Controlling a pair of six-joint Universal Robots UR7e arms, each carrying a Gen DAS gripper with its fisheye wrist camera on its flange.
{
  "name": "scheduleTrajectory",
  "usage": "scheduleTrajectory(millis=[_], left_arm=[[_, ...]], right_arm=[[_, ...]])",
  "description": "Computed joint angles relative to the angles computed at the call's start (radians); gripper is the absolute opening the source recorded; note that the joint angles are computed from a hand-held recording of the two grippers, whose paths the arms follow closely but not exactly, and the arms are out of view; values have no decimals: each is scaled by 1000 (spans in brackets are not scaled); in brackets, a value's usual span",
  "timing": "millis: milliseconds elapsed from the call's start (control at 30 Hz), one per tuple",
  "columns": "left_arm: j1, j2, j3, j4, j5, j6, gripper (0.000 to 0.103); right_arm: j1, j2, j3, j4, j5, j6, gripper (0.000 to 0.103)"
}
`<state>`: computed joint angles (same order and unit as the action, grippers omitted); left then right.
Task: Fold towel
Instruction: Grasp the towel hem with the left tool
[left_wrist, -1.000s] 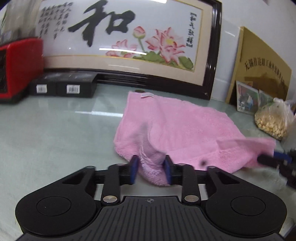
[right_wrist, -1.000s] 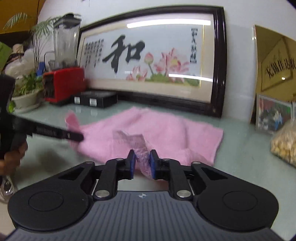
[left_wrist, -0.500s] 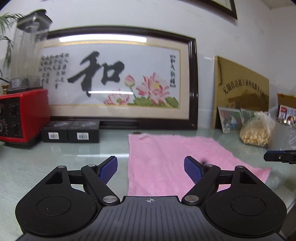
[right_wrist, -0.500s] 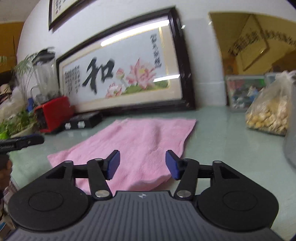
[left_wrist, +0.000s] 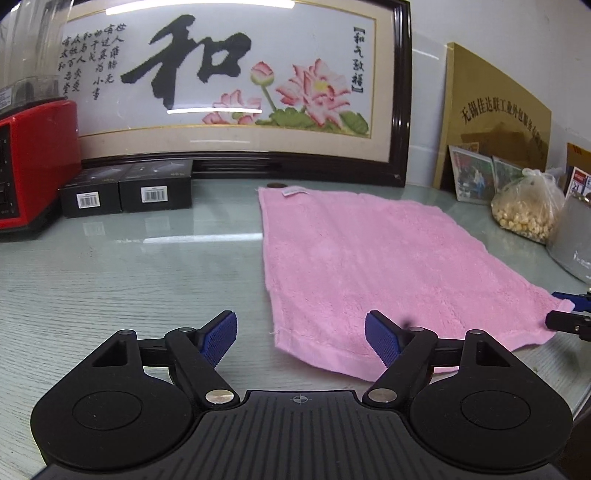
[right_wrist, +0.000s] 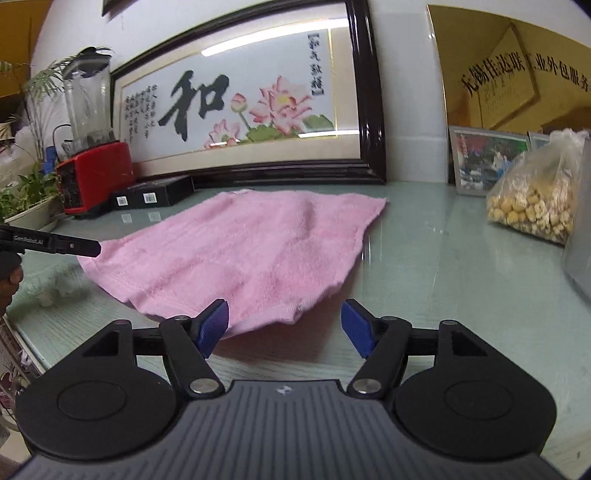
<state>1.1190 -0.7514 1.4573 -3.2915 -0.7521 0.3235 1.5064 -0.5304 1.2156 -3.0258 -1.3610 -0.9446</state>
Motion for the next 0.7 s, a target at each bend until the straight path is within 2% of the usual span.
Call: scheduleTrajectory(millis=[267, 367, 433, 500, 633, 700], left_arm=[[0, 10, -2, 10, 24, -95, 79], [3, 5, -2, 8, 14, -123, 75], [6, 2, -5, 17, 5, -139, 63], [10, 1, -10, 30, -4, -151, 41], [8, 7, -14, 15, 5, -145, 30], [7, 11, -15, 7, 10, -140, 21]], right_arm=[[7, 16, 1, -28, -5, -27, 70], [7, 17, 0, -29, -9, -28, 70], [6, 15, 6, -39, -8, -28, 70], [2, 11, 16, -53, -3, -26, 70], [-7, 1, 35, -69, 16, -18, 70], [-14, -7, 44, -70, 31, -14, 70]])
